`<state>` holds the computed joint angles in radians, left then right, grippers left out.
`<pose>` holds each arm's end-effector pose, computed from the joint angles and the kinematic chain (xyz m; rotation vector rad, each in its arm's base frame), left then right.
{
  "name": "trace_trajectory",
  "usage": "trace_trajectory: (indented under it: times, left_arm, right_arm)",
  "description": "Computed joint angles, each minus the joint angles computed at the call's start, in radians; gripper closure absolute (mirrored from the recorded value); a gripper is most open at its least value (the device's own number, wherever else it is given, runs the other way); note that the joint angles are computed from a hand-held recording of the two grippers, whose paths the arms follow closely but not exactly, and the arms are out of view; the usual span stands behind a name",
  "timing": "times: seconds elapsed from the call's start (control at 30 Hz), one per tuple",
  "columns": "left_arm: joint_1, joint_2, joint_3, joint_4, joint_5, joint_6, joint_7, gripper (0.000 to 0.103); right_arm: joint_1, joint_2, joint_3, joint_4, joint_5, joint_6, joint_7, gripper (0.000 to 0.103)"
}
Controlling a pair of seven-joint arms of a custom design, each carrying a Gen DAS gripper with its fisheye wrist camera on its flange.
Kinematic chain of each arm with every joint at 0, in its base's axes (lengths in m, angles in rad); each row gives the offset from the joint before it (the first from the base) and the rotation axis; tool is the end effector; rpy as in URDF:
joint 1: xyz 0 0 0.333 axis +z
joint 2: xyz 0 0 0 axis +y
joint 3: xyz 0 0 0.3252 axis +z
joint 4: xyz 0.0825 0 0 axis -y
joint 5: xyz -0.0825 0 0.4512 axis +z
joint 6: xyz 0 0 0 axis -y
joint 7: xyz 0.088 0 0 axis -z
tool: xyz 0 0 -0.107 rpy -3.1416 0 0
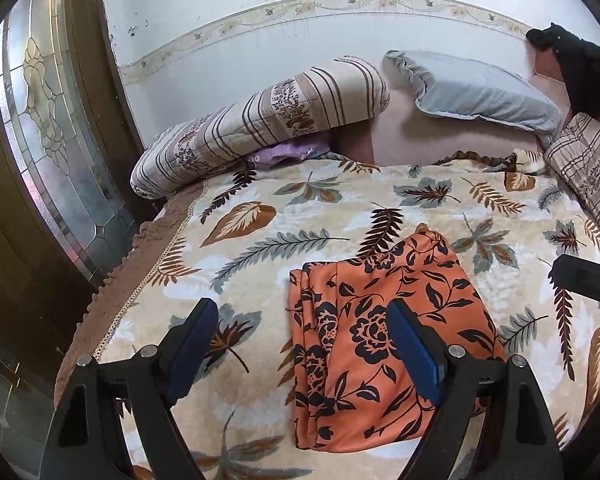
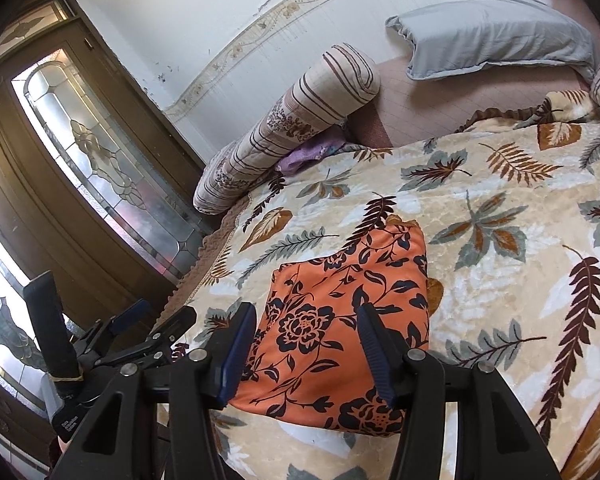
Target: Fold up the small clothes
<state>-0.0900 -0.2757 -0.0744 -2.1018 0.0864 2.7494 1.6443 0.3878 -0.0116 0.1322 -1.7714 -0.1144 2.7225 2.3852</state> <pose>0.5777 -0.1040 0.6392 -1.3805 1.8890 -0.7835 0.5838 0.3397 0.6662 -1.3725 1.7018 -0.2460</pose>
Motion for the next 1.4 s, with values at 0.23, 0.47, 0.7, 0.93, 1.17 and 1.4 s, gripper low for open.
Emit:
trace_trajectory:
  times: [0.23, 0.47, 0.7, 0.93, 1.17, 1.4]
  left_arm:
    - [0.006, 0.024, -0.006, 0.013, 0.009, -0.008, -0.007, 0.016]
    - [-0.039, 0.139, 0.055, 0.136, -0.275, -0.238, 0.220, 0.016]
    - [0.087, 0.407, 0.043, 0.415, -0.512, -0.659, 0.270, 0.016]
    - [0.222, 0.554, -0.047, 0.568, -0.691, -0.837, 0.307, 0.014]
    - [0.258, 0.593, -0.106, 0.604, -0.786, -0.871, 0.331, 0.016]
    - [0.228, 0.568, -0.112, 0.581, -0.728, -0.781, 0.337, 0.050]
  right_arm:
    - [0.001, 0.010, -0.003, 0.004, 0.010, -0.002, -0.008, 0.042]
    - [-0.006, 0.056, -0.018, 0.023, 0.128, -0.062, -0.094, 0.032]
    - [-0.053, 0.104, -0.034, -0.003, 0.435, -0.110, -0.254, 0.031]
    - [-0.136, 0.252, 0.015, 0.067, 0.904, -0.143, -0.538, 0.029]
    - [-0.137, 0.332, 0.051, 0.132, 1.045, -0.047, -0.712, 0.025]
    - [-0.119, 0.317, 0.044, 0.099, 1.005, 0.007, -0.695, 0.059]
